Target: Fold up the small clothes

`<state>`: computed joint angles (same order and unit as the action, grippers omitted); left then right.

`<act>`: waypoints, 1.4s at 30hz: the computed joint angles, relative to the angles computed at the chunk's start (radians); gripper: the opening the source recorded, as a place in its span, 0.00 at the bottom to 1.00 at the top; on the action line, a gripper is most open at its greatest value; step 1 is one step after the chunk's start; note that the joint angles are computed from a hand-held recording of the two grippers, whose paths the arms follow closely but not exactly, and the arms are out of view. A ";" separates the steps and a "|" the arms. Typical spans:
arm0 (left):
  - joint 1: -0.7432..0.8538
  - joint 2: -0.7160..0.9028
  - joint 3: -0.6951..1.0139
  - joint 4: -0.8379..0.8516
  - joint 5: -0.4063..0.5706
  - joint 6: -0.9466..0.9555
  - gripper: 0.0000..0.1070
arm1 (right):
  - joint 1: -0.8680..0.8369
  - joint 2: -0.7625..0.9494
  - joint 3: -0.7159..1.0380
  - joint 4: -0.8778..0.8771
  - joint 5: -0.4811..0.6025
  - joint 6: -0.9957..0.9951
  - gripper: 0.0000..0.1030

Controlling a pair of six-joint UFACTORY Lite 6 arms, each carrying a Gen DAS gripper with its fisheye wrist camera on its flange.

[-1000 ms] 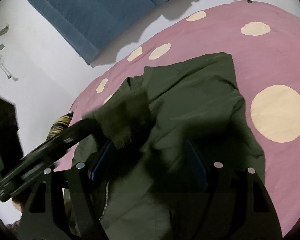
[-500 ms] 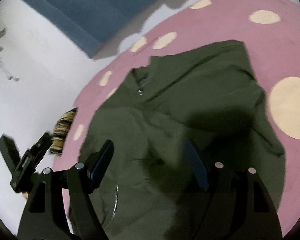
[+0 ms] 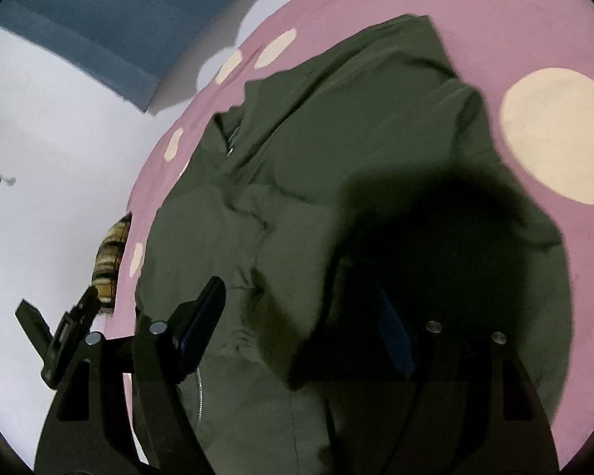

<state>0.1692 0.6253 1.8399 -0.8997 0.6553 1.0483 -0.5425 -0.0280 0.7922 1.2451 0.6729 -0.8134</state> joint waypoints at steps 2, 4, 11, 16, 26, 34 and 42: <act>0.005 0.002 -0.003 0.001 0.005 -0.002 0.71 | 0.044 0.001 0.014 -0.063 -0.042 0.044 0.46; 0.004 0.011 0.006 0.009 0.012 -0.016 0.71 | 0.087 0.002 0.028 -0.149 -0.076 0.106 0.35; 0.001 0.026 0.014 0.024 0.007 -0.033 0.71 | 0.168 -0.093 0.089 -0.277 -0.116 0.211 0.09; -0.007 0.020 0.008 0.031 -0.003 -0.049 0.72 | 0.234 -0.071 0.338 -0.550 -0.152 0.415 0.09; -0.046 0.079 0.063 0.085 -0.028 -0.109 0.74 | 0.079 0.268 0.575 -0.578 -0.118 0.382 0.09; -0.056 0.139 0.130 0.146 -0.027 -0.165 0.74 | 0.009 0.358 0.491 -0.362 -0.152 0.201 0.09; -0.060 0.190 0.193 0.188 -0.005 -0.215 0.74 | -0.018 0.327 0.422 -0.298 -0.186 0.160 0.08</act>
